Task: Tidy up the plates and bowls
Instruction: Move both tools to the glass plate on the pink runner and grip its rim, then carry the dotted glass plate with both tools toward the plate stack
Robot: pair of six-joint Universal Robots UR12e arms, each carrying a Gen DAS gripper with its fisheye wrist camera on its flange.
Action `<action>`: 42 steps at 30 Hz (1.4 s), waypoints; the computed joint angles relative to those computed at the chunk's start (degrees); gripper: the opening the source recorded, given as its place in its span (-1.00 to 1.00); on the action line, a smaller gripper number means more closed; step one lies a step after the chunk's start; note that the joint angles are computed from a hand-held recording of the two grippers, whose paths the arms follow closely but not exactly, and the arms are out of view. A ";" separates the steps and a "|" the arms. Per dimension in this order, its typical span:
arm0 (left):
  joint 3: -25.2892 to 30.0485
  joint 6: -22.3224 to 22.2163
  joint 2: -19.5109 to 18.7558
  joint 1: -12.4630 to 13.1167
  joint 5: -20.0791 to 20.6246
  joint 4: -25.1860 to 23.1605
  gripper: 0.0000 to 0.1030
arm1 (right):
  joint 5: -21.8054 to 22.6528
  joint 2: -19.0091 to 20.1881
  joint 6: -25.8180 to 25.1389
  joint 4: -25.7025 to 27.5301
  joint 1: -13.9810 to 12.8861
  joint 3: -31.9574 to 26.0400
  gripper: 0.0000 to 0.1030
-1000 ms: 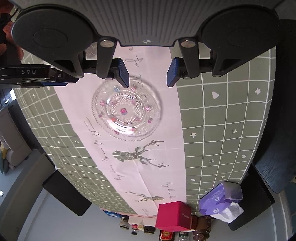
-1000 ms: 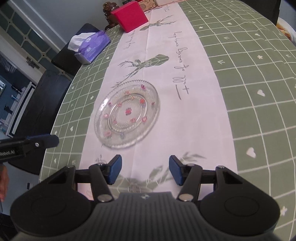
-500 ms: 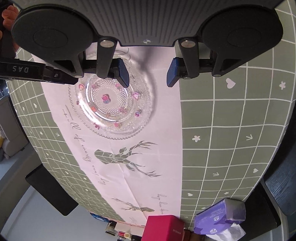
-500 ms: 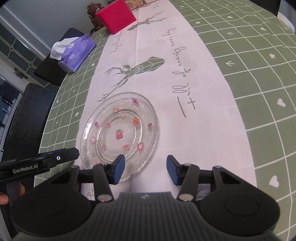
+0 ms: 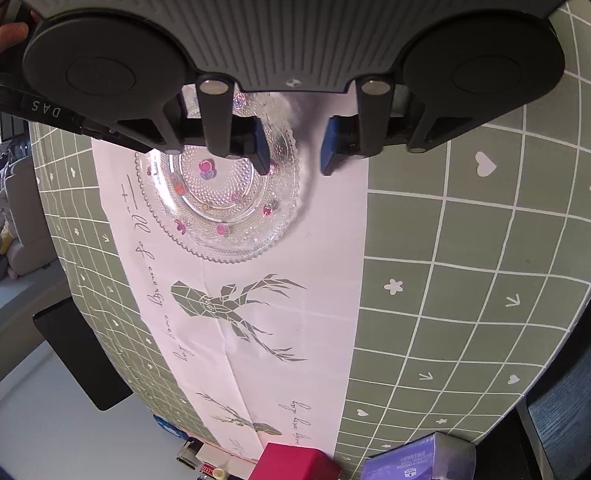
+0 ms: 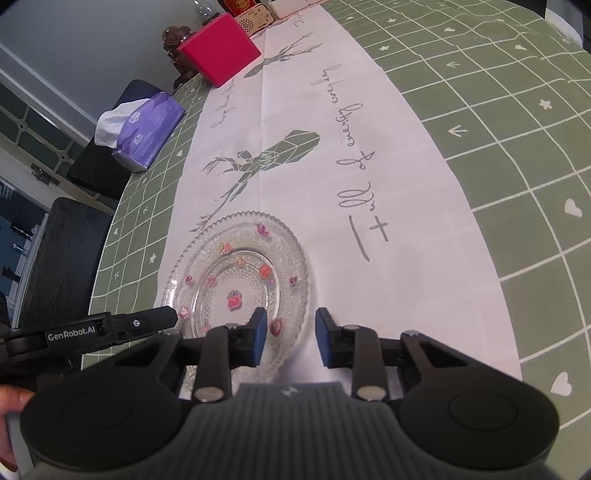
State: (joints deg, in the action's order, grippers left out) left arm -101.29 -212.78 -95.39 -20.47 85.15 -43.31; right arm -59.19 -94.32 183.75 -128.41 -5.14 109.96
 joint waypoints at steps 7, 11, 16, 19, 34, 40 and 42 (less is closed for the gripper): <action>1.56 1.84 -0.68 -0.72 0.88 -2.48 -0.67 | 0.37 0.18 0.11 -0.03 -0.20 0.12 -0.84; 2.86 3.85 -1.02 -1.51 2.78 -5.02 -0.68 | -0.49 0.06 -0.51 -0.01 0.12 0.03 -0.85; 3.89 4.74 -0.93 -2.28 3.83 -7.38 -0.67 | 0.13 -0.45 -1.94 0.75 -0.35 -0.02 -0.84; 4.30 5.25 -0.76 -2.69 4.00 -8.27 -0.68 | 0.92 -0.96 -2.54 1.12 -0.90 0.07 -0.84; 6.37 5.03 0.70 -6.20 5.22 -10.92 -0.68 | 4.99 -5.65 -5.06 3.21 -5.24 1.92 -0.84; 7.17 2.77 1.62 -8.28 6.60 -10.80 -0.68 | 8.21 -8.57 -6.66 5.46 -8.21 3.01 -0.84; 7.41 2.10 1.76 -9.16 6.83 -10.82 -0.68 | 9.12 -9.77 -7.10 6.28 -9.47 3.60 -0.84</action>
State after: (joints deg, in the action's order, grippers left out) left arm -93.88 -210.68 -93.64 -29.63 91.98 -54.13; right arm -50.07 -104.09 176.65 -122.13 -14.61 113.57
